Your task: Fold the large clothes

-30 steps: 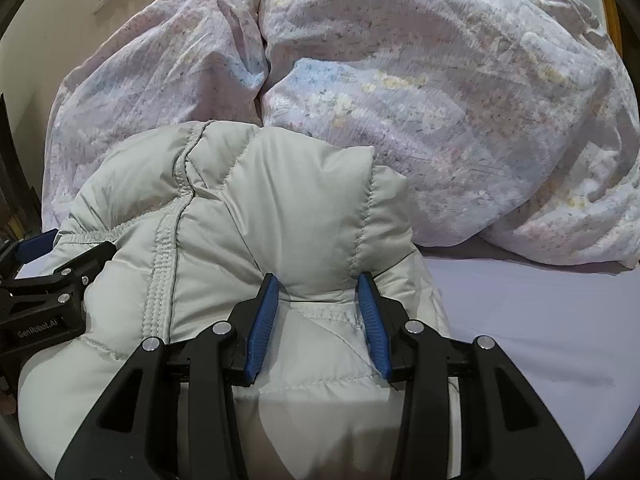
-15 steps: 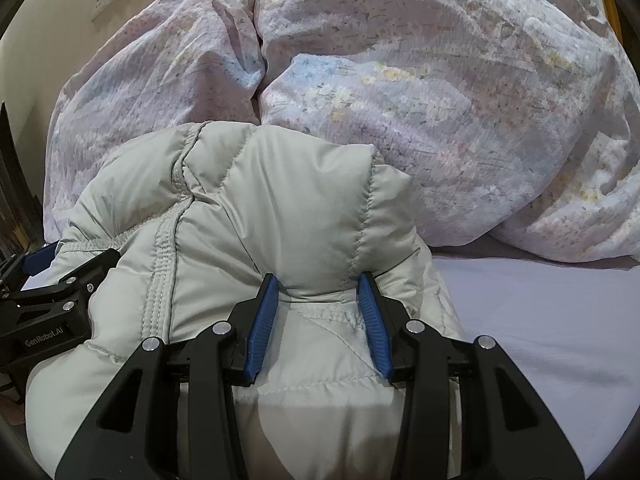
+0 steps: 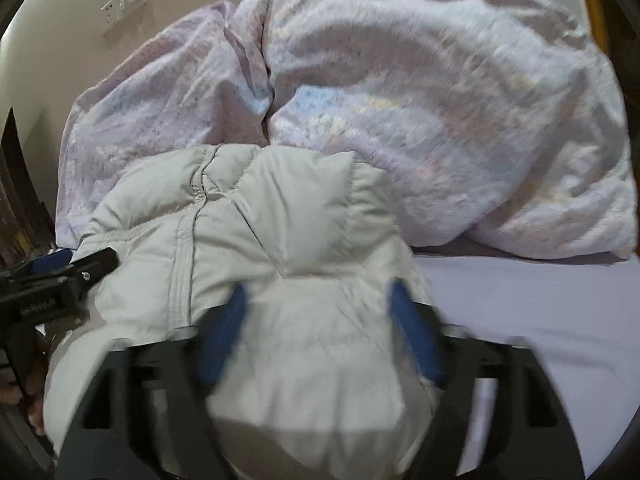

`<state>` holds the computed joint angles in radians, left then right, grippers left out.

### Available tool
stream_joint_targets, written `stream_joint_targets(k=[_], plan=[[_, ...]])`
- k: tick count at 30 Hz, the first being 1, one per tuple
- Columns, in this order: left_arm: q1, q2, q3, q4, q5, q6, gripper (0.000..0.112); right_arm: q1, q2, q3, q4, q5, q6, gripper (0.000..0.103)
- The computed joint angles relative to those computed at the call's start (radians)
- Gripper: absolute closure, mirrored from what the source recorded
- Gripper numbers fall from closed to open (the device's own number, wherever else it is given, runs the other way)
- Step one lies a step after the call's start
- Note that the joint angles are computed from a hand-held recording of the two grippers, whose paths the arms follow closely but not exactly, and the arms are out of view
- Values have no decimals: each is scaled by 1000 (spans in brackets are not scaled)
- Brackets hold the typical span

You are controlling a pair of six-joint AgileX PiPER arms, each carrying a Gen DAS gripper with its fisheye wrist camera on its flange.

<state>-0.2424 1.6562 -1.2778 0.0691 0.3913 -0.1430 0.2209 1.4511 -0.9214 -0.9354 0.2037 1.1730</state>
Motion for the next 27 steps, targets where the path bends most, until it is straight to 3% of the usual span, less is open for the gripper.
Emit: stream_joint_targets(k=[4, 6, 13, 16, 21, 24, 27], plan=[[-8, -131, 99, 33, 22, -17, 11, 34, -119, 72, 44, 74, -22, 13], [-21, -199, 151, 68, 54, -42, 11, 54, -184, 101, 156, 135, -101, 6], [-92, -422, 322, 138, 188, -85, 11, 165, -374, 191, 358, 343, -220, 2], [-121, -524, 394, 148, 238, -105, 11, 270, -454, 225, 345, 455, -153, 2], [-160, -683, 480, 140, 345, -117, 11, 556, -564, 258, 261, 694, 68, 2], [-163, -758, 499, 109, 406, -99, 11, 702, -592, 256, 226, 805, 168, 2], [-167, -801, 497, 110, 461, -114, 11, 902, -606, 248, 163, 975, 327, 2]])
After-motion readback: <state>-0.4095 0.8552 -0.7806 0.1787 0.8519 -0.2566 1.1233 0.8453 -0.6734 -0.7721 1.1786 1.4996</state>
